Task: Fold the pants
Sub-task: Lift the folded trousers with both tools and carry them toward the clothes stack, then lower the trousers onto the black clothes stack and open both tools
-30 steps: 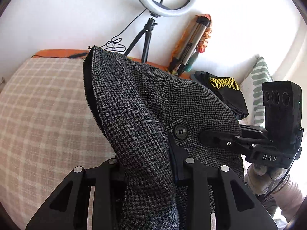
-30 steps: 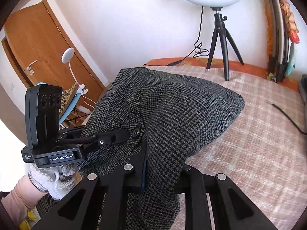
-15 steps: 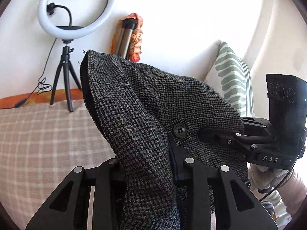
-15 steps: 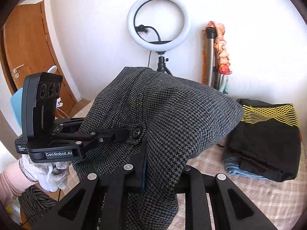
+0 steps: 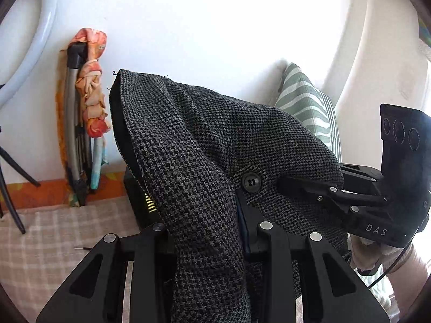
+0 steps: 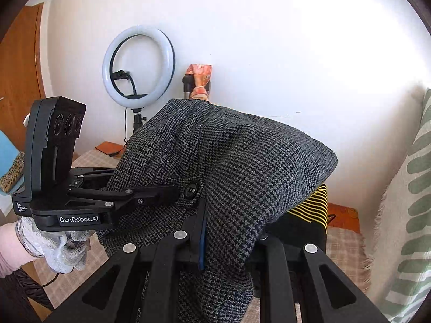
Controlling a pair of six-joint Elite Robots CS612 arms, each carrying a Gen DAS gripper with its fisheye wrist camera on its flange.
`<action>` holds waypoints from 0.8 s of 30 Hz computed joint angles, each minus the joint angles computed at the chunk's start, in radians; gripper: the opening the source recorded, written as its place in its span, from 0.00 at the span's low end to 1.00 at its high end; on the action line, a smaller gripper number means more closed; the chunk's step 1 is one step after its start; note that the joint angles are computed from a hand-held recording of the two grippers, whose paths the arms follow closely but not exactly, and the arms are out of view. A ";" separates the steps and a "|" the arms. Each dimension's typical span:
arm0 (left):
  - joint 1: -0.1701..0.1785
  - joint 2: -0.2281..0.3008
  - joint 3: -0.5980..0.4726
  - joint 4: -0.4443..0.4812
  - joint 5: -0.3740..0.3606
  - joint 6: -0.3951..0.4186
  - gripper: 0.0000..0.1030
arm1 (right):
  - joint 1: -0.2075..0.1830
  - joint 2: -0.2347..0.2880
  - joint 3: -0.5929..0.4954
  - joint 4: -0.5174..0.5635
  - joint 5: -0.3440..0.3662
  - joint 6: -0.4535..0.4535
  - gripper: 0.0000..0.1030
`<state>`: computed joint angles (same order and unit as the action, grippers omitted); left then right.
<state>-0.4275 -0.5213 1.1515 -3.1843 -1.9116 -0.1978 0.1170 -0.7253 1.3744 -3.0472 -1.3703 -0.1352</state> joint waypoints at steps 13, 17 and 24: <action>-0.008 0.166 -0.266 0.182 -0.003 -0.041 0.29 | -0.052 0.129 -0.175 0.143 0.032 -0.054 0.15; -0.006 0.213 -0.355 0.316 -0.021 -0.049 0.29 | -0.064 0.167 -0.211 0.217 0.054 -0.020 0.19; -0.015 0.179 -0.308 0.359 0.089 -0.031 0.58 | -0.082 0.183 -0.235 0.321 0.080 0.094 0.53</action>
<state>-0.4430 -0.3422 0.8438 -2.8250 -1.8227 -0.2283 0.0345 -0.5419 1.1397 -2.7266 -1.2903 -0.0412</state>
